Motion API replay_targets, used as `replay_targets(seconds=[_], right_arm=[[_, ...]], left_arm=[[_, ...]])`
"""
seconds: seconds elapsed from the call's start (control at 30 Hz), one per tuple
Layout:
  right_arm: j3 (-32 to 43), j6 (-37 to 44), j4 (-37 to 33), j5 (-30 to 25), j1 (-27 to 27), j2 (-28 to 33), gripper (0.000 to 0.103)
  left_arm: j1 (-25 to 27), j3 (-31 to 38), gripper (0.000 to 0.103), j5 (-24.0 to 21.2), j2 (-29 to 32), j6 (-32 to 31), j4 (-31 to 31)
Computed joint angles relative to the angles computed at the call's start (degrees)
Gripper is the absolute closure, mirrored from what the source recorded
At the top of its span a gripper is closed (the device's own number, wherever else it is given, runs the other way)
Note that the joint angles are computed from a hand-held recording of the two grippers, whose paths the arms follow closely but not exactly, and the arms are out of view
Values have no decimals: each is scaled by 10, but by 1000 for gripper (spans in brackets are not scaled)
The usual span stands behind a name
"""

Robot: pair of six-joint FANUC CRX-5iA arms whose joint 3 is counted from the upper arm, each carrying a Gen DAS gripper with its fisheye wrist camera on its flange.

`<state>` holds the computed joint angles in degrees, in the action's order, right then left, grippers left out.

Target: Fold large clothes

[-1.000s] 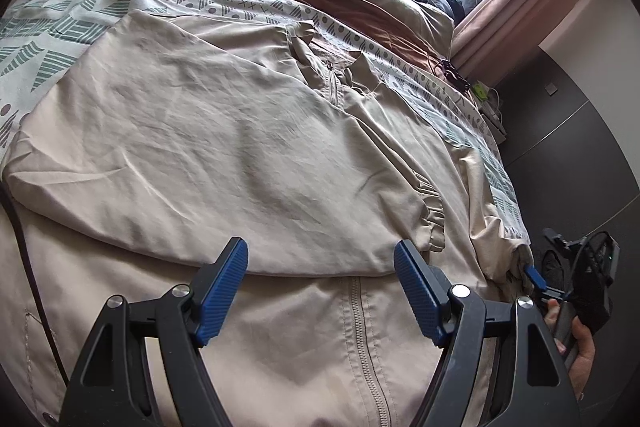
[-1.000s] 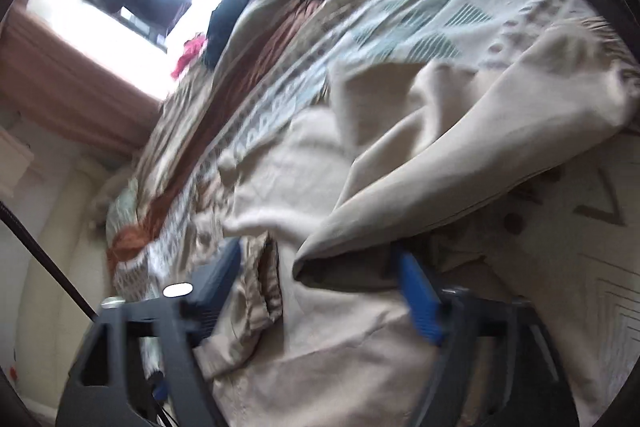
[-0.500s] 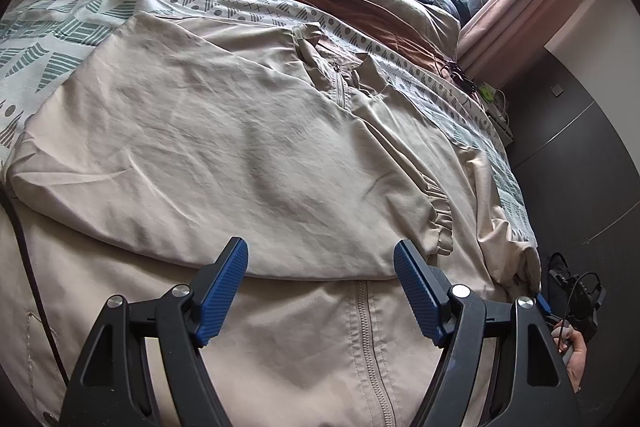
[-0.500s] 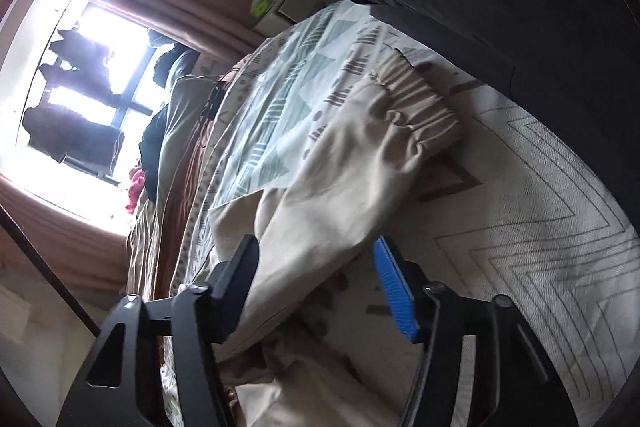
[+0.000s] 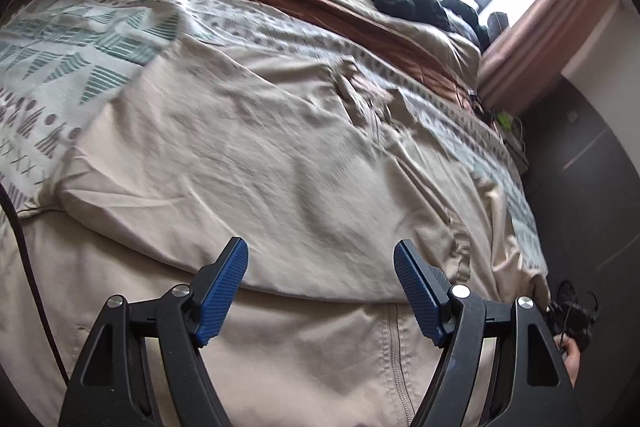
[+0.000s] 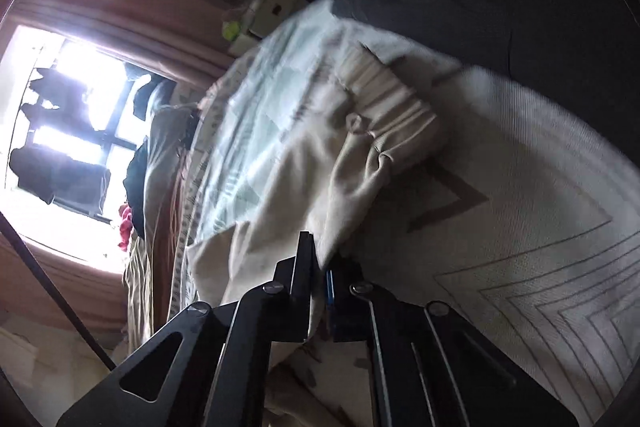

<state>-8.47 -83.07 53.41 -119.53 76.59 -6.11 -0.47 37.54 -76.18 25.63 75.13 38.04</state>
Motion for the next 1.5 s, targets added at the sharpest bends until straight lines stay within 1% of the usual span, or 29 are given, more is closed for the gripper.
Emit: replay_targets(seconds=[0.03, 0.1, 0.23, 0.33, 0.43, 0.5, 0.63, 0.7, 0.87, 0.97, 1.03, 1.13, 1.17, 1.23, 1.27, 1.33, 1.4, 1.43, 1.5], right_arm=[[14, 19, 9, -11, -5, 15, 101], [29, 47, 36, -9, -12, 31, 101], [63, 114, 98, 11, -30, 65, 101], [102, 178, 144, 23, -42, 95, 101], [133, 229, 192, 47, -45, 122, 101], [156, 267, 223, 76, -53, 141, 101], [217, 341, 261, 137, -73, 185, 101], [250, 370, 271, 163, -77, 212, 101], [321, 434, 276, 263, -108, 265, 101], [358, 478, 246, 341, -128, 289, 102], [400, 521, 211, 376, -140, 316, 102], [493, 608, 144, 404, -154, 375, 102], [512, 628, 119, 411, -158, 385, 102], [527, 640, 73, 438, -169, 394, 101], [519, 640, 51, 455, -174, 390, 101], [535, 659, 11, 468, -182, 401, 101], [568, 696, -47, 475, -191, 415, 101], [598, 715, -83, 472, -193, 429, 101], [638, 761, -152, 461, -216, 435, 100]], left_arm=[[5, 0, 27, 2, -1, 4, 0], [15, -4, 27, 7, -5, 12, 1], [29, -9, 27, 5, -9, 16, 8], [37, -10, 27, 2, -13, 7, 14], [46, -12, 27, -5, -15, -4, 21], [54, -12, 27, -12, -15, -11, 27], [73, -18, 27, -17, -18, -21, 40], [82, -13, 27, -22, -14, -19, 43], [101, -13, 27, -24, -11, -20, 48], [108, -7, 27, -30, -4, -17, 49], [112, -4, 27, -31, -1, -12, 50], [116, 3, 27, -36, 6, -9, 55], [117, 4, 27, -35, 7, -7, 57], [117, 7, 27, -37, 9, -3, 61], [117, 6, 27, -37, 9, -2, 65], [114, 7, 27, -39, 9, -1, 67], [112, 6, 27, -40, 9, -2, 68], [110, 6, 27, -41, 8, -2, 68], [107, 5, 27, -42, 8, -2, 68]])
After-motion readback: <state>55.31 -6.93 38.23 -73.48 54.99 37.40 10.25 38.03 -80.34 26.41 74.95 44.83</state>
